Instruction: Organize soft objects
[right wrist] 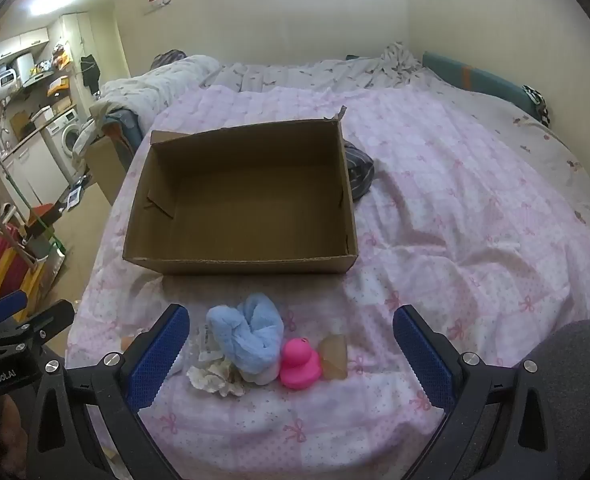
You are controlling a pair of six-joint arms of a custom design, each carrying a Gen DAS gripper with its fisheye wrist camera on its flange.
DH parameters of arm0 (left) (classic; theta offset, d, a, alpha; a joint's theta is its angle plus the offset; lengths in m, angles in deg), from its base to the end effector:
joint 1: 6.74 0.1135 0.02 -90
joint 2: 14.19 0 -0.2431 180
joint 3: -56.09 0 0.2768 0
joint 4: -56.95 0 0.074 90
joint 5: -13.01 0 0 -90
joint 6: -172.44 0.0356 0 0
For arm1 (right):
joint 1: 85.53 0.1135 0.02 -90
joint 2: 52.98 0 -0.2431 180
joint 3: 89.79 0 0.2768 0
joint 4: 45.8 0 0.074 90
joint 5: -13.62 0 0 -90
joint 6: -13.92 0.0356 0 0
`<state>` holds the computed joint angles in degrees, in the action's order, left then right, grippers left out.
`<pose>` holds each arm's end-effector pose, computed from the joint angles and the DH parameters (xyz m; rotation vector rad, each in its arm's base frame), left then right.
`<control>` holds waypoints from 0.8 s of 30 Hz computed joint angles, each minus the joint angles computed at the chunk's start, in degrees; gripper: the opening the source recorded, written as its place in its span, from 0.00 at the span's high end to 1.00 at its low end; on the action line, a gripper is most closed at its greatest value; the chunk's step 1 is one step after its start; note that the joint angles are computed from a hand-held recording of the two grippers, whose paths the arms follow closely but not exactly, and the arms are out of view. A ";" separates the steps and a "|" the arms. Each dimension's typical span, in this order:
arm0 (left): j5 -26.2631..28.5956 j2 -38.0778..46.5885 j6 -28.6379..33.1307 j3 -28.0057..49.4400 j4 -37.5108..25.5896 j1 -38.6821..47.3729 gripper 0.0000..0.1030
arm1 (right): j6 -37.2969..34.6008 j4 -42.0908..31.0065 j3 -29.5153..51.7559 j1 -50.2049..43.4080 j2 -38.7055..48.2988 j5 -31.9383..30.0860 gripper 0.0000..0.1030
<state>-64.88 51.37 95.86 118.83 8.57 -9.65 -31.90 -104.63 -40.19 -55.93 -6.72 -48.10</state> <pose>0.2633 -0.0209 0.2364 0.4374 2.4059 -0.1793 0.1717 0.0782 0.2185 0.4859 2.3330 -0.0357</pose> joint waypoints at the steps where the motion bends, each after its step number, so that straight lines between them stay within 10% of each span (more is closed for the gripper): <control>1: 0.19 0.08 -0.04 0.11 -0.12 0.13 0.01 | -0.02 0.10 -0.06 0.04 -0.06 0.05 0.00; 24: -0.10 -0.04 0.05 -0.12 -0.20 0.11 0.01 | -0.31 -0.08 0.19 0.05 0.31 0.42 0.00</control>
